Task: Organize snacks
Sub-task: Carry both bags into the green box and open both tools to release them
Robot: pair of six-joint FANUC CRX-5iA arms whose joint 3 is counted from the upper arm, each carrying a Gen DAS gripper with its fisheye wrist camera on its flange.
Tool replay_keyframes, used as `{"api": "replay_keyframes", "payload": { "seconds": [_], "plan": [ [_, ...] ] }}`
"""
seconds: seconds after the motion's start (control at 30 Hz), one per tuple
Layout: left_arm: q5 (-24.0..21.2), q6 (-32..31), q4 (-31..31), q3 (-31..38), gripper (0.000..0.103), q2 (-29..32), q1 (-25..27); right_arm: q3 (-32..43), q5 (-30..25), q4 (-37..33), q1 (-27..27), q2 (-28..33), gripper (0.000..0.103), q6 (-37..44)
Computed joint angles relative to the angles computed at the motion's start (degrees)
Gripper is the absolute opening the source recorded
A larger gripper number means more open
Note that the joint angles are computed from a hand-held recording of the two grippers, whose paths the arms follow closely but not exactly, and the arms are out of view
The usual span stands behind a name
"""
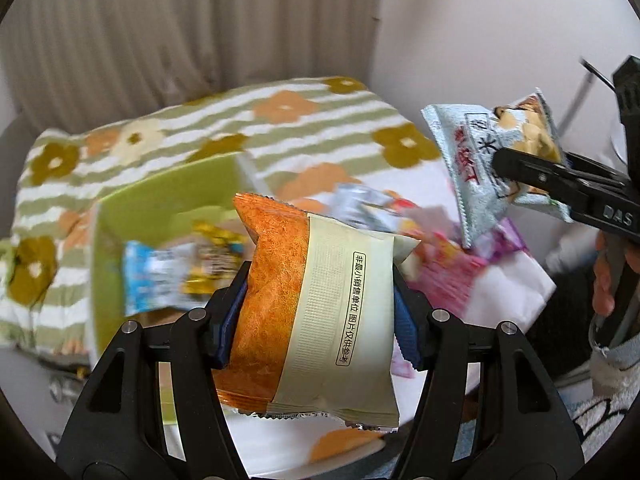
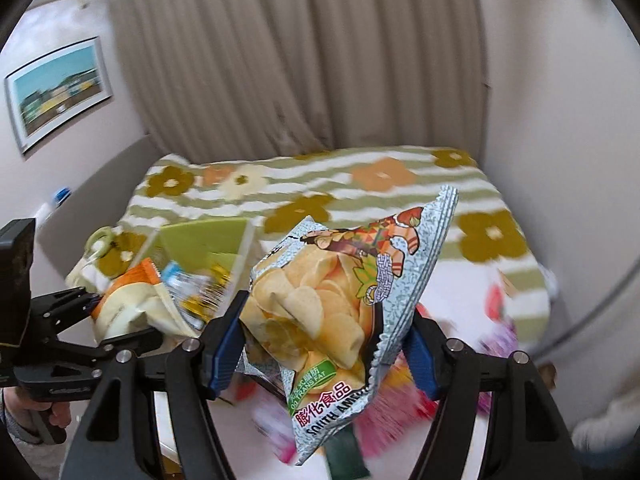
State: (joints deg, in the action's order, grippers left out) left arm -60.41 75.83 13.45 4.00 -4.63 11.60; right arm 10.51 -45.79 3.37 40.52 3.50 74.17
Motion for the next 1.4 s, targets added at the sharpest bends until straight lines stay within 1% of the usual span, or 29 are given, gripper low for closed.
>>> {"api": "replay_keyframes", "payload": {
  "seconds": [0.2, 0.37, 0.5, 0.63, 0.67, 0.7, 0.73, 0.77, 0.8, 0.83, 0.9, 1.0, 1.1, 1.23, 1.33, 1.4],
  "plan": [
    [-1.9, -0.1, 1.2, -0.9, 0.059, 0.6, 9.4, 11.2, -3.5, -4.4, 3.7, 8.5, 0.066, 4.4],
    [-3.0, -1.6, 2.5, -1.5, 0.059, 2.9, 14.7, 18.6, -7.7, -6.2, 6.4, 15.2, 0.066, 5.2],
    [-4.1, -3.3, 3.0, -1.2, 0.059, 5.9, 16.7, 22.7, -11.1, -7.1, 7.9, 19.4, 0.066, 4.5],
    [-4.3, -4.3, 3.0, -1.4, 0.059, 8.2, 17.3, 25.5, -14.1, -6.2, 9.2, 22.6, 0.066, 3.6],
    [-4.2, -4.3, 2.7, -1.3, 0.064, 8.4, 17.3, 26.2, -14.8, -6.0, 9.3, 23.4, 0.066, 3.6],
    [-3.9, -4.3, 2.5, -1.3, 0.076, 8.6, 17.1, 27.0, -15.8, -5.9, 9.3, 24.1, 0.066, 3.8],
    [-3.5, -3.9, 1.7, -1.3, 0.085, 8.6, 17.0, 27.8, -16.8, -5.9, 9.3, 24.8, 0.066, 4.0],
    [-2.9, -3.5, 0.9, -1.4, 0.1, 8.4, 16.8, 28.2, -17.6, -6.1, 9.1, 25.1, 0.066, 4.4],
    [-2.1, -3.0, 0.3, -1.6, 0.103, 8.2, 16.8, 28.6, -18.2, -6.2, 9.0, 25.5, 0.066, 4.8],
    [-1.7, -2.4, 0.0, -2.0, 0.103, 7.8, 16.9, 28.7, -18.6, -6.3, 8.8, 25.6, 0.066, 5.4],
    [-2.4, -0.9, -0.3, -2.2, 0.103, 7.5, 17.2, 29.6, -19.6, -6.6, 8.5, 26.3, 0.066, 7.0],
    [-2.9, 3.3, -2.3, -2.7, 0.103, 6.0, 17.2, 30.7, -21.0, -8.6, 7.7, 27.0, 0.066, 10.2],
    [-3.2, 7.5, -6.2, -2.5, 0.103, 4.8, 16.2, 32.2, -22.6, -11.2, 7.2, 27.9, 0.066, 12.8],
    [-3.2, 8.2, -5.2, -2.9, 0.103, 4.4, 16.7, 32.9, -23.2, -12.5, 7.5, 28.8, 0.066, 14.3],
    [-3.5, 9.8, -7.9, -1.7, 0.103, 4.8, 16.0, 36.5, -26.8, -14.3, 7.4, 31.2, 0.066, 15.8],
    [-3.7, 10.4, -8.1, -1.4, 0.103, 4.9, 16.0, 39.3, -29.7, -13.4, 8.0, 33.5, 0.07, 16.2]
  ]
}}
